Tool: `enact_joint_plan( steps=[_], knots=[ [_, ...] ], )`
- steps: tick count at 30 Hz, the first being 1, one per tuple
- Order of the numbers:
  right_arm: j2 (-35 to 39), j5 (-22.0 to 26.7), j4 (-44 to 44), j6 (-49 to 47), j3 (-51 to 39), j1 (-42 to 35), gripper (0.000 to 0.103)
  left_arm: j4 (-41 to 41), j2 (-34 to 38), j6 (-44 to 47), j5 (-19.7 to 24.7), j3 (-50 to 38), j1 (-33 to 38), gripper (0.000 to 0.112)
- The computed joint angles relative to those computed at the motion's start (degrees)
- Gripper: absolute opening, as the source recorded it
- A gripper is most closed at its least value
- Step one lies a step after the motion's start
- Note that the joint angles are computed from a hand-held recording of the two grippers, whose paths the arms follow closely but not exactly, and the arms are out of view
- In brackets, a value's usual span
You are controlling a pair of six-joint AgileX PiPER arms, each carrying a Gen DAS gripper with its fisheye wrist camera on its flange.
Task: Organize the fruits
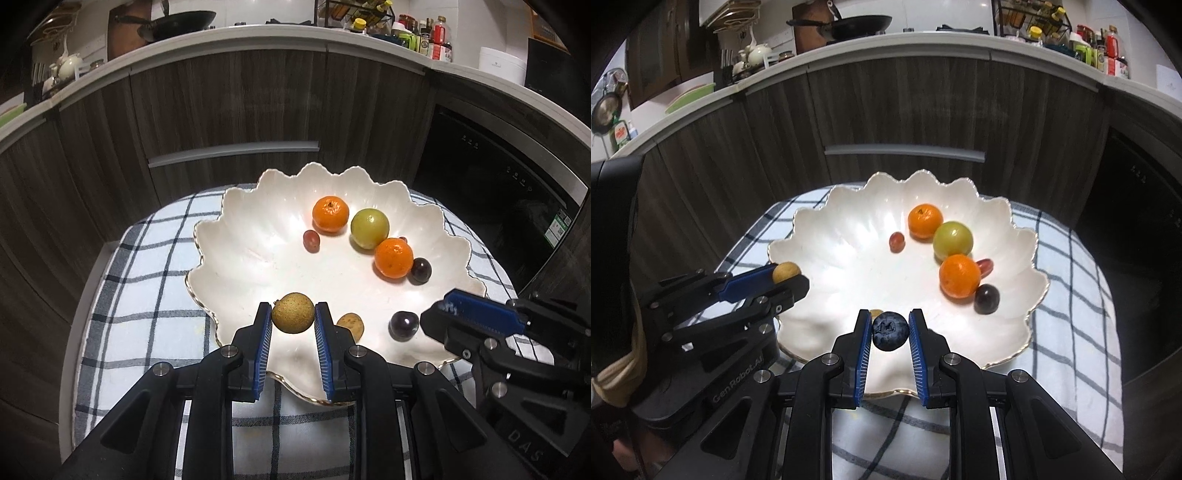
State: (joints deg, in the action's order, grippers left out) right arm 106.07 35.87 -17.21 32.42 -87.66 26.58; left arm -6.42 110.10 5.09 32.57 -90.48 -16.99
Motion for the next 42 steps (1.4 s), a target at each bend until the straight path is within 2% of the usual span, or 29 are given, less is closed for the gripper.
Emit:
enact_joint_plan(
  steps=[3, 5, 7, 9, 11, 14, 16, 24, 35, 38, 42],
  knots=[
    [0.39, -0.54, 1.85, -1.23, 0.46, -0.48, 0.023, -0.57, 0.71, 0.33, 0.3, -0.29, 0.17, 0.036],
    [0.63, -0.74, 2.72, -1.89, 0.63, -0.64, 0.023, -1.06, 0.77, 0.18, 0.14, -0.17, 0.39, 0.053],
    [0.89, -0.45, 2.53, -1.68, 0.58, -0.66, 0.031, 1.62, 0.59, -2.83, -0.55, 0.24, 0.19, 0.061],
    [0.72, -0.69, 1.25, 0.12, 1.01, -0.69, 0.046, 2.09, 0.53, -3.88, -0.46, 0.24, 0.41, 0.061],
    [0.08, -1.43, 0.61, 1.39, 1.88, -0.97, 0.054, 3.24, 0.43, -5.12, -0.15, 0.14, 0.38, 0.066],
    [-0.65, -0.99, -2.45, 4.68, 2.41, -0.71, 0.064, 5.77, -0.58, -7.3, -0.65, 0.99, -0.03, 0.075],
    [-1.2, -0.52, -4.12, 6.42, 2.86, -0.44, 0.065, 7.18, -1.34, -8.84, -0.58, 1.41, -0.2, 0.081],
    [-4.08, 1.82, -9.94, 12.62, 4.43, 1.37, 0.072, 9.6, -5.91, -11.37, -1.26, 4.26, -0.17, 0.087],
    [-8.82, 6.43, -17.73, 19.83, 5.73, 5.54, 0.073, 11.91, -13.18, -13.01, -1.77, 9.32, 0.19, 0.091],
    [-10.09, 8.24, -20.63, 23.06, 6.34, 7.17, 0.08, 11.94, -15.19, -12.95, -1.64, 10.77, 0.5, 0.092],
    [-11.36, 10.31, -23.57, 26.29, 6.83, 8.89, 0.081, 12.83, -17.47, -13.65, -1.25, 12.61, 0.62, 0.094]
  ],
)
